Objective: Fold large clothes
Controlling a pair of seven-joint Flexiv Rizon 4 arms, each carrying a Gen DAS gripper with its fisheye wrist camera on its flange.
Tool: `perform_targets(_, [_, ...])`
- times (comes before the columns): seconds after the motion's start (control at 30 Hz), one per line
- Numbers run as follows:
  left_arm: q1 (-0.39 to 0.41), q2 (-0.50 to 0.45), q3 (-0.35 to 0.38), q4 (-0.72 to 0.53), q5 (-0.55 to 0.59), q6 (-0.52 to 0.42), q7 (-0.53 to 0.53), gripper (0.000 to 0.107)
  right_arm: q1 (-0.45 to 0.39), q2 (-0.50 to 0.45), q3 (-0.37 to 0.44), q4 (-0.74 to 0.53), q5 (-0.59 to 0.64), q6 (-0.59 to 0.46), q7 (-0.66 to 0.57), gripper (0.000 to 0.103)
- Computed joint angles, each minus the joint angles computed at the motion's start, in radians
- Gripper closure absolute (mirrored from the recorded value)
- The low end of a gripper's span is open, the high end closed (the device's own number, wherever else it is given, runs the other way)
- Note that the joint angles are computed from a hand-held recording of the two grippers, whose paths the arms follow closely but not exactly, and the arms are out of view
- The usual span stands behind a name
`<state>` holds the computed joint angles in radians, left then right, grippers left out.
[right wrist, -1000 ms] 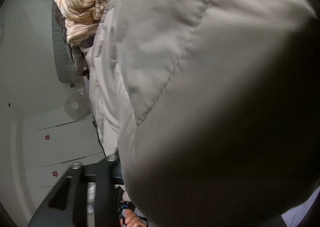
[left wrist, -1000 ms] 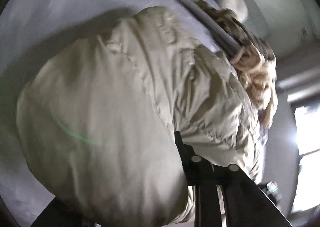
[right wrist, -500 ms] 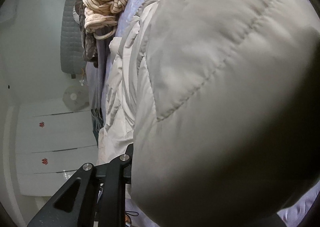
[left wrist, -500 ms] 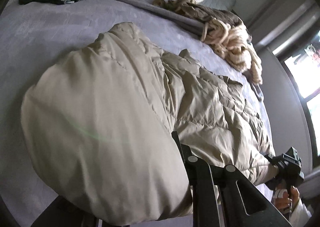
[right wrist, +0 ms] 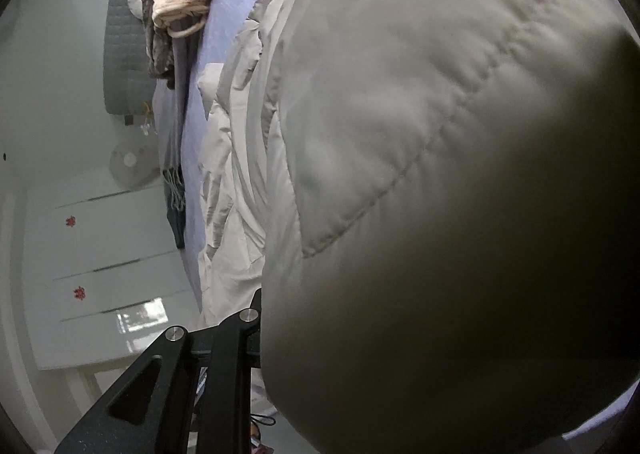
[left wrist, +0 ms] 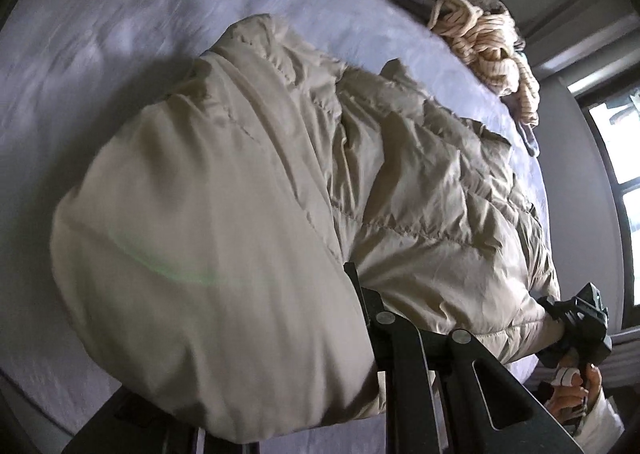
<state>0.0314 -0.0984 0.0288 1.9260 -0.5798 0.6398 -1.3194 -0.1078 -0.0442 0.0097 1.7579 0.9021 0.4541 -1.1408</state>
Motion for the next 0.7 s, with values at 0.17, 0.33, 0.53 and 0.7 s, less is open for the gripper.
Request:
perform_targets(0.17, [0.004, 0.056, 0.027, 0.043, 0.089, -0.009, -0.099, 0.06, -0.012, 0.047, -0.013, 0.032, -0.062, -0.061, 0.021, 0.061])
perform_targets(0.33, [0.028, 0.099, 0.056, 0.079, 0.141, -0.013, -0.165, 0.058, 0.004, 0.056, -0.022, 0.03, -0.144, -0.067, 0.057, 0.056])
perform_targets(0.53, [0.043, 0.108, 0.059, 0.09, 0.274, -0.014, -0.259, 0.047, 0.009, 0.078, -0.025, 0.053, -0.191, -0.094, 0.124, 0.052])
perform_targets(0.7, [0.035, 0.12, 0.042, 0.03, 0.402, -0.074, -0.287, 0.047, 0.02, 0.075, -0.029, 0.017, -0.242, -0.148, 0.113, 0.051])
